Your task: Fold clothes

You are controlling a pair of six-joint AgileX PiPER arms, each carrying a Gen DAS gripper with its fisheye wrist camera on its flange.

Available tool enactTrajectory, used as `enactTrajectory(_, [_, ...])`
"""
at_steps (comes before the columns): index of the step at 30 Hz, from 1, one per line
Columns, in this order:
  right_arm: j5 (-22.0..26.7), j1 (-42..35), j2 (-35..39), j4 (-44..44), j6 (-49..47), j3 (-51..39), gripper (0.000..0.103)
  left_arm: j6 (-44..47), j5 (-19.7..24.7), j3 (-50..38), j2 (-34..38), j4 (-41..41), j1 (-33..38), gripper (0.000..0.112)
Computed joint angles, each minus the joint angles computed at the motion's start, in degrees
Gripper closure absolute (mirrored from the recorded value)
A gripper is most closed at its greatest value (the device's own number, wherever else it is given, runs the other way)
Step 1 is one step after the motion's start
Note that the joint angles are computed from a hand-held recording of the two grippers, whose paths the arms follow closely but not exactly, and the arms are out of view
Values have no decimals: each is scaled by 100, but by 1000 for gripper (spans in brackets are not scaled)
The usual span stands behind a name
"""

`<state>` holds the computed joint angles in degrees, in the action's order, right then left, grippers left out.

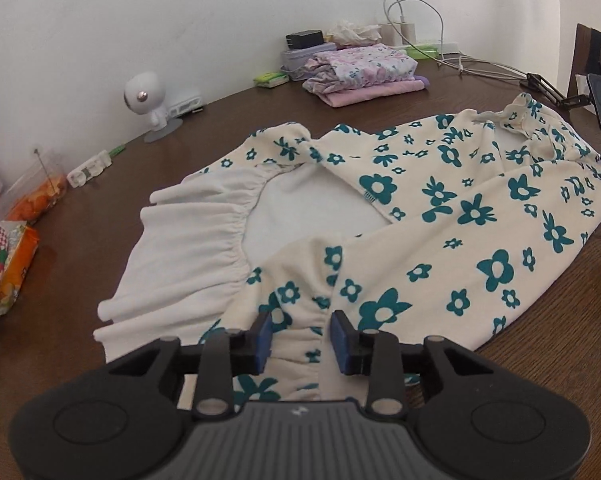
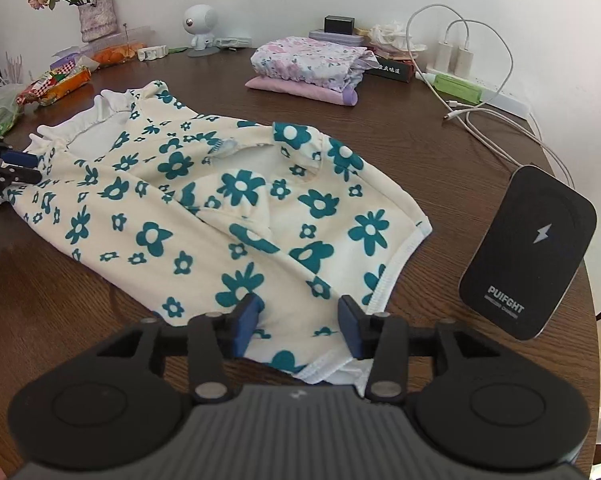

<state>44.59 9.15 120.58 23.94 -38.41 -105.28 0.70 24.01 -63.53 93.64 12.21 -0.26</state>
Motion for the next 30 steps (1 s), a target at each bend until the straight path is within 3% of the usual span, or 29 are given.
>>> enactTrajectory(3, [-182, 47, -49, -4, 42, 162, 48, -618, -277, 278, -105, 667, -119, 79])
enactTrajectory(6, [-27, 76, 49, -149, 165, -74, 47, -1041, -165, 217, -77, 1210, -303, 80])
enactTrajectory(8, [-27, 112, -44, -192, 165, -97, 47, -1161, -220, 254, -222, 1243, -321, 72])
enactTrajectory(11, [-261, 194, -364, 670, -489, 254, 37, -1028, -723, 588, -806, 843, -283, 45])
enactTrajectory(14, [-361, 334, -627, 1765, -1305, 553, 35, -733, -669, 445, -924, 433, -557, 44])
enactTrajectory(16, [-308, 682, -448, 1717, -1336, 362, 43, -525, -592, 239, -739, 212, -846, 44])
enactTrajectory(17, [-252, 879, -308, 1595, -1248, 174, 48, -502, -555, 121, -604, 197, -1008, 51])
enactTrajectory(19, [-209, 1271, 2, 1191, -807, -243, 79, -719, -367, -174, -200, 400, -1302, 75])
enactTrajectory(20, [-134, 1382, 151, 1037, -606, -463, 84, -688, -268, -322, -3, 318, -1375, 96])
enactTrajectory(21, [-126, 1519, 293, 824, -343, -648, 87, -643, -165, -479, 195, 224, -1443, 104])
enactTrajectory(25, [-163, 1775, 567, 86, 413, -907, 93, -893, -183, -602, 572, 496, -1579, 109])
enactTrajectory(30, [-410, 1743, 407, 227, 242, -472, 94, -768, -275, -520, 612, 407, -1531, 110])
